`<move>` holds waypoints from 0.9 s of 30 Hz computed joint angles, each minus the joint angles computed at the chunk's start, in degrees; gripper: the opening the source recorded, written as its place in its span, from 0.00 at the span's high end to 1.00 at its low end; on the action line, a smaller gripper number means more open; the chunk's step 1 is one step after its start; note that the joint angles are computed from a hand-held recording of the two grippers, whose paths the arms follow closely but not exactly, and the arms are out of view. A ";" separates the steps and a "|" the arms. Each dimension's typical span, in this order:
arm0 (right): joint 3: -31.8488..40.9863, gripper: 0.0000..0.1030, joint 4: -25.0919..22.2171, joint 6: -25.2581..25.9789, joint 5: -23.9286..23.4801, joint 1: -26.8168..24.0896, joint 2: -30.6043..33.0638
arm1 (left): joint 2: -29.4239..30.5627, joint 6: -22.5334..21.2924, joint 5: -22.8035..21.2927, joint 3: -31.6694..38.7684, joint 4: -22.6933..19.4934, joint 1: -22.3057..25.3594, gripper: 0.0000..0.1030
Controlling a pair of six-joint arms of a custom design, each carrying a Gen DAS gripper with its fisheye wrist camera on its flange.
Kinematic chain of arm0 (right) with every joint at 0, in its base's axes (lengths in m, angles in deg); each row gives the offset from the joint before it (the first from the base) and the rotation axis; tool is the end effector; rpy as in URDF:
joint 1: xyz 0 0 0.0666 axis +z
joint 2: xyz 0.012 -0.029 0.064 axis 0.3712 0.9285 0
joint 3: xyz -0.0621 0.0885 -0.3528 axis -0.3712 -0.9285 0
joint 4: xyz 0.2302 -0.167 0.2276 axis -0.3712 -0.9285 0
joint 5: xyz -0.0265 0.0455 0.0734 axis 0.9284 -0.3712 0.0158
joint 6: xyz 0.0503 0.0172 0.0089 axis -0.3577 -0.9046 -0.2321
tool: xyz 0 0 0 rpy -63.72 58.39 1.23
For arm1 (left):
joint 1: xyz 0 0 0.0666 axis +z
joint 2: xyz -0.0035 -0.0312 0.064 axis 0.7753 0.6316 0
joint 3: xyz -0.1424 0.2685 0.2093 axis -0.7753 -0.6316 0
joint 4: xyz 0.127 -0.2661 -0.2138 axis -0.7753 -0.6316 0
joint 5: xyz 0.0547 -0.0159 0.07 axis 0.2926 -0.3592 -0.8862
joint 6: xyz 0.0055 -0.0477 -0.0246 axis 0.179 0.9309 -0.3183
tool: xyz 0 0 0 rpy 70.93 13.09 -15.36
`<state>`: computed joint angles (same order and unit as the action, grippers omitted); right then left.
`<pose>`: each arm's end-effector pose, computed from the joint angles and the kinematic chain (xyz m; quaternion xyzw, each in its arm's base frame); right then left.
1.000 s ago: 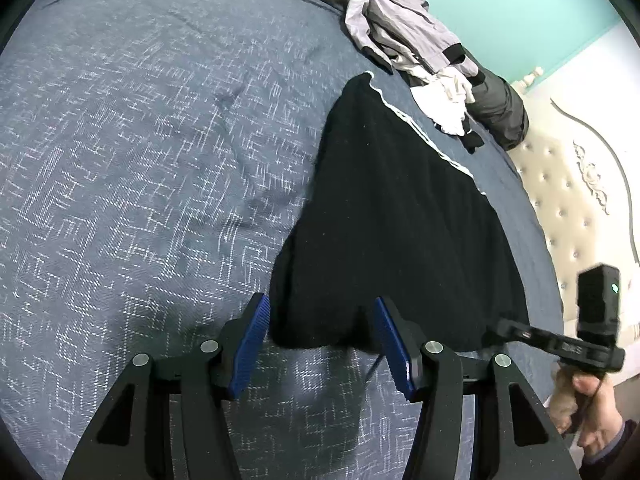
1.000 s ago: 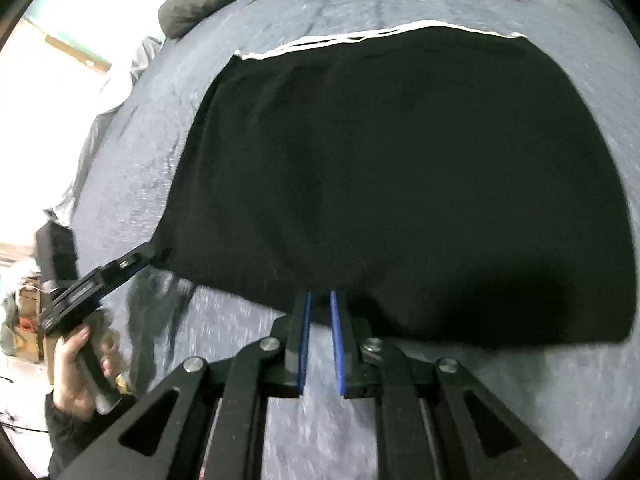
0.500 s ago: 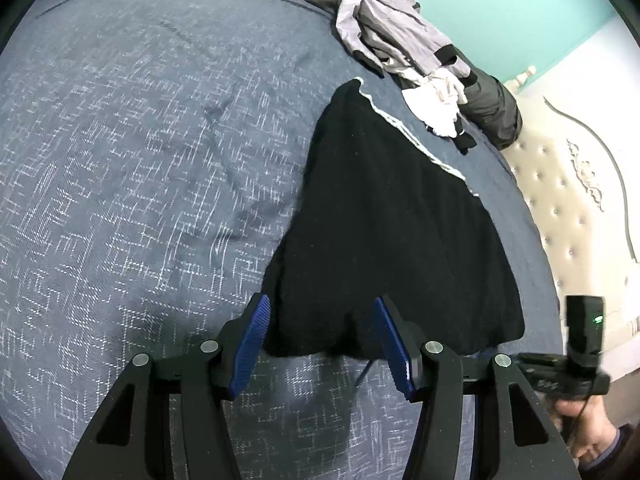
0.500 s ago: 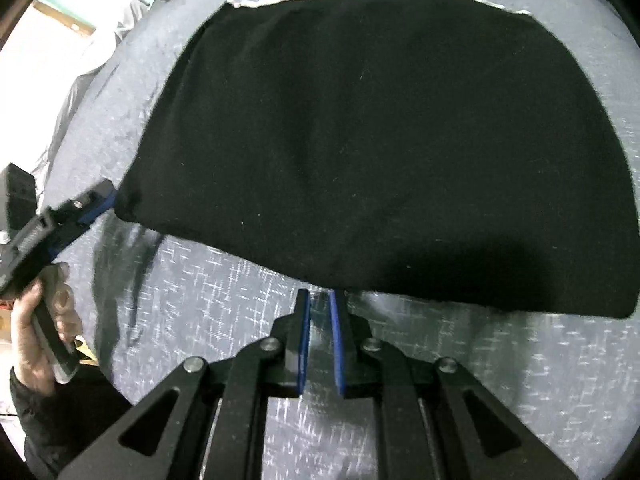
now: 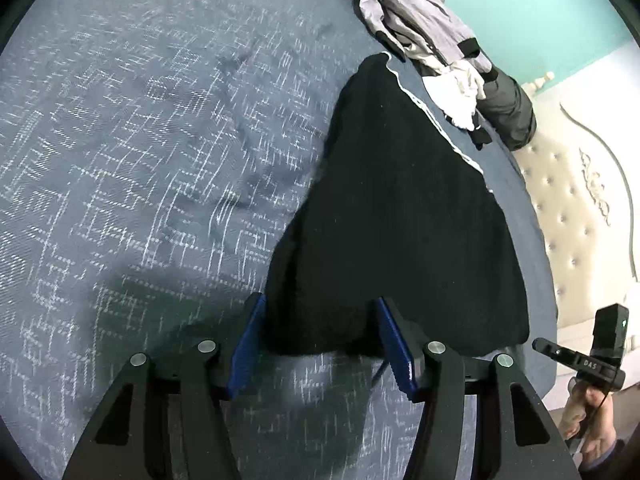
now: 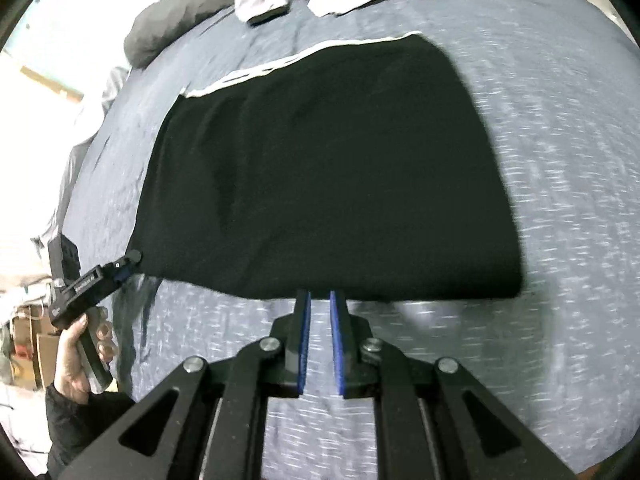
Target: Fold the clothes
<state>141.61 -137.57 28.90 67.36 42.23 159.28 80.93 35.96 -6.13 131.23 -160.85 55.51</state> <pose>0.3362 0.1308 0.5273 0.0897 0.9679 0.1697 0.1623 0.5415 0.0206 0.4415 0.1412 0.9260 -0.3257 0.1285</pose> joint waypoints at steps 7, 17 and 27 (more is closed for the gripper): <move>-2.83 0.91 -0.22 1.17 -0.13 -4.83 -3.57 | -0.03 3.21 1.00 -0.48 3.40 -1.17 0.62; -4.30 0.91 0.11 3.55 -2.40 -11.85 -6.50 | -2.85 3.70 3.90 0.20 5.74 -1.81 0.85; -5.87 0.91 0.05 6.87 -6.87 -21.19 -10.63 | -5.40 5.09 8.22 5.94 6.49 -8.35 0.87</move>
<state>135.74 -137.51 35.77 60.49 21.04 148.65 75.53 41.05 2.09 137.17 -154.36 47.16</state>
